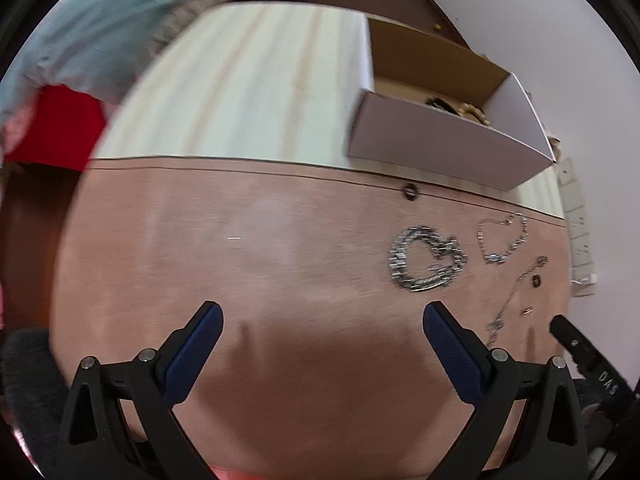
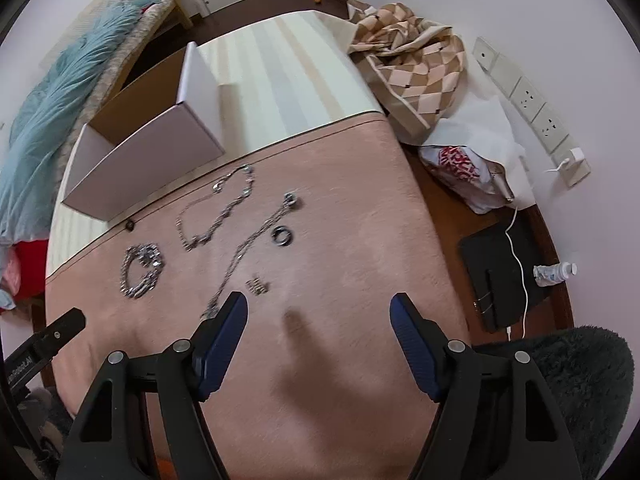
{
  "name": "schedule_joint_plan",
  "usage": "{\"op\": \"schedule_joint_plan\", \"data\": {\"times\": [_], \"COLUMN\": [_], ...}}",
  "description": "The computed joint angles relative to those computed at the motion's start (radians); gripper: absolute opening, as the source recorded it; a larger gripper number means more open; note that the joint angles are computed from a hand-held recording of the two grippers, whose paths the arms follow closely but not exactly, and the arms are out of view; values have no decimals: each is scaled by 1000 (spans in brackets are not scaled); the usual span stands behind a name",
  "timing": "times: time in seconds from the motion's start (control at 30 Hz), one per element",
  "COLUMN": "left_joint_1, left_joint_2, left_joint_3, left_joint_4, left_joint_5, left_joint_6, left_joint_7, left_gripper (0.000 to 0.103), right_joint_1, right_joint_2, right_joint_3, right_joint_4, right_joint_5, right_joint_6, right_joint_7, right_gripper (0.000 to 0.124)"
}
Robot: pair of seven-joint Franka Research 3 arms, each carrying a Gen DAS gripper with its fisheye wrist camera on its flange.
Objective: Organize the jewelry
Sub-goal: 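Lift both tools back over the remaining jewelry on the cloth, then grasp the silver chain bracelet with the left gripper while the right gripper grasps the thin silver chain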
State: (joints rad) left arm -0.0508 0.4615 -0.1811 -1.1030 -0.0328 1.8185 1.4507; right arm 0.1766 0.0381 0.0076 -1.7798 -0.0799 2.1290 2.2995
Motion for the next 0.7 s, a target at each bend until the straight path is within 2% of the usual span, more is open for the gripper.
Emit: {"op": "schedule_joint_plan", "data": {"times": [0.17,0.3,0.33,0.37,0.4,0.47,0.5,0.53,0.7], "left_joint_1": [-30,-90,-105,-116,-123,-115,-115,-114,-80], "left_joint_2": [101,193,207,213,198,129,114,108,86], "left_joint_3": [-17,-5,1,5,9,-2,-4,-9,-14], "left_joint_4": [133,268,287,292,263,136,108,98,68], "left_joint_5": [-6,65,85,102,117,123,124,121,62], "left_joint_6": [-38,-88,-95,-98,-72,32,55,58,57], "left_joint_7": [15,43,51,63,71,114,121,133,107], "left_gripper": [98,96,81,71,67,44,19,6,6], "right_joint_1": [-3,-8,-10,-12,-14,-18,-21,-22,-37], "right_joint_2": [28,36,36,37,37,38,42,43,62], "right_joint_3": [-8,-15,-17,-19,-20,-23,-25,-26,-31], "right_joint_4": [37,44,44,44,44,45,48,48,48], "right_joint_5": [-18,-16,-15,-13,-12,-13,-10,-9,50], "right_joint_6": [-3,-3,-3,-2,-1,1,3,6,83], "right_joint_7": [1,-5,-4,-6,-8,-7,-9,-9,-40], "right_gripper": [75,75,75,75,75,75,75,75,75]}}
